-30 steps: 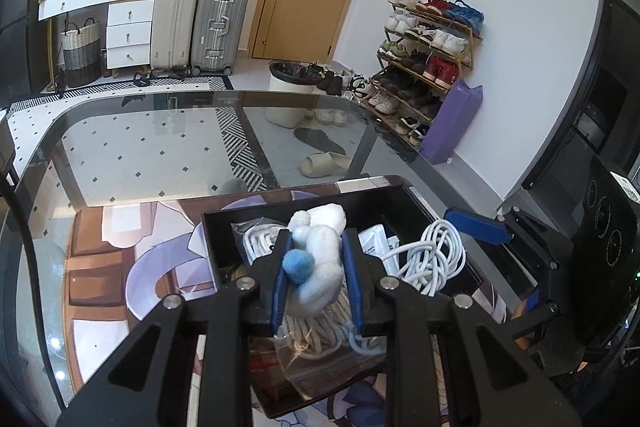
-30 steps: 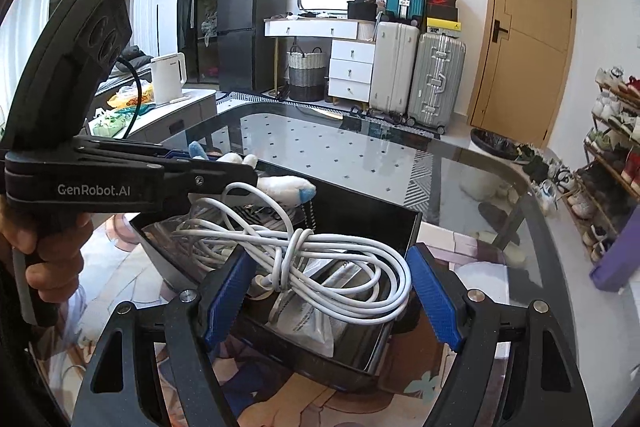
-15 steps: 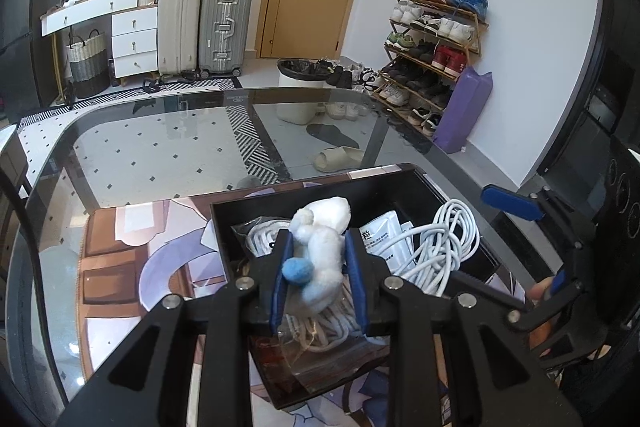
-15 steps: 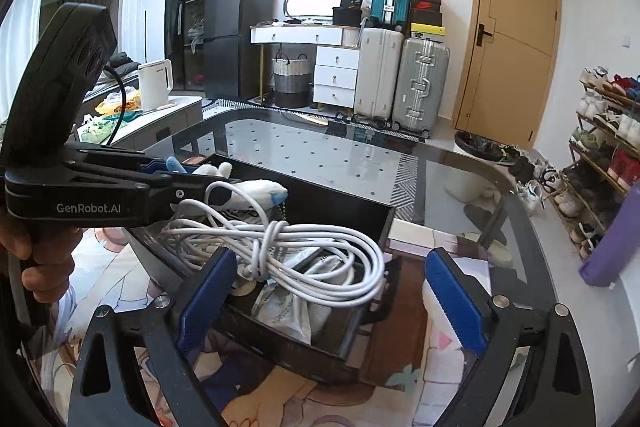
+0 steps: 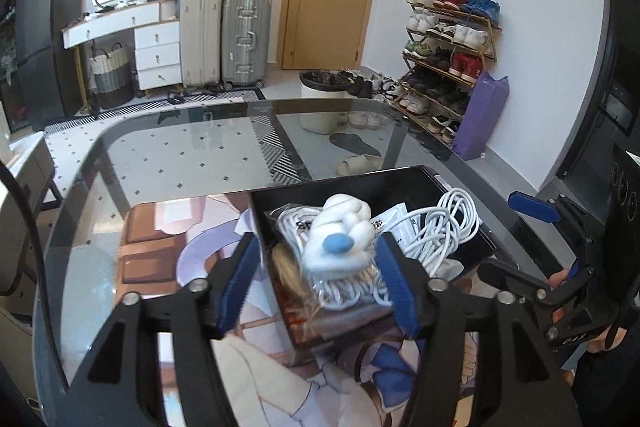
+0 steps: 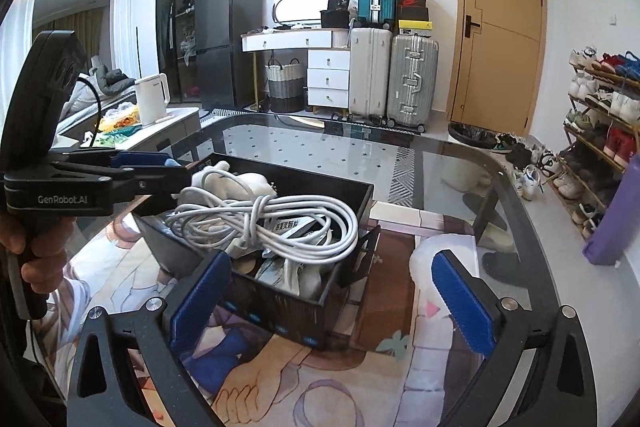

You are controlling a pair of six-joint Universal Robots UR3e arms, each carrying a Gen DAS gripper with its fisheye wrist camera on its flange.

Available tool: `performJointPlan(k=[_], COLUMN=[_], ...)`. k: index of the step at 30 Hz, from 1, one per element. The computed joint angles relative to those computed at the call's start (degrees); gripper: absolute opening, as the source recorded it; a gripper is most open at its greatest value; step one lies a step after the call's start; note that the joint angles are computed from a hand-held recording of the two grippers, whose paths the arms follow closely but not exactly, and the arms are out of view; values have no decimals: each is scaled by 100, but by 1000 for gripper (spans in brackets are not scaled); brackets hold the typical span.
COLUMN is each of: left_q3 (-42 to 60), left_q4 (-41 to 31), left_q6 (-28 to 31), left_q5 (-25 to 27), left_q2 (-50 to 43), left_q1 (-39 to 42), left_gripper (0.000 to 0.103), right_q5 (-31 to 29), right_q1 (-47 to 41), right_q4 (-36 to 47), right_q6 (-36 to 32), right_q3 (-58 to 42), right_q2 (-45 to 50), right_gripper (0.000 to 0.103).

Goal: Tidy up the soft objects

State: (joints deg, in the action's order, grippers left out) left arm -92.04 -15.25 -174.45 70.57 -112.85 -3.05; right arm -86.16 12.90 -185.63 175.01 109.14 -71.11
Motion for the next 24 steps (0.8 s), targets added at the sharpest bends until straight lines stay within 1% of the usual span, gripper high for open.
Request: performJointPlan(k=[2,4,6,8,11,17,24], left_q3=[-347,-538,-771,-1019,-1308,-1801,-1997], left_q4=[328,493,734,1047,1334,1837,2239], left_q6=[-115,-139,-175,-199,-203,-308,-365], left_q5=[113,203,439,618,800,894,1066], left_q2=[171,277,360,418,488,616,506], left_q1=[-9,-40,-121,-204,-298,-324,-347], left_gripper=[88,91,102,103,103,103,103], right_q5=[-40,52,167,183,119,106,221], right_q1=[33,-7,-25,3,89,199,166], right_q4=[-99,-252,-333,-350,-436,-606,-898], right_q6=[45,93,147,151,95,163,222], right_q3=[154,360,528,595,741,976,1093], right_q2=[-89,-205,-332,-414,-574,-790,-765], right_gripper=[102,102,102,102,102,102,102])
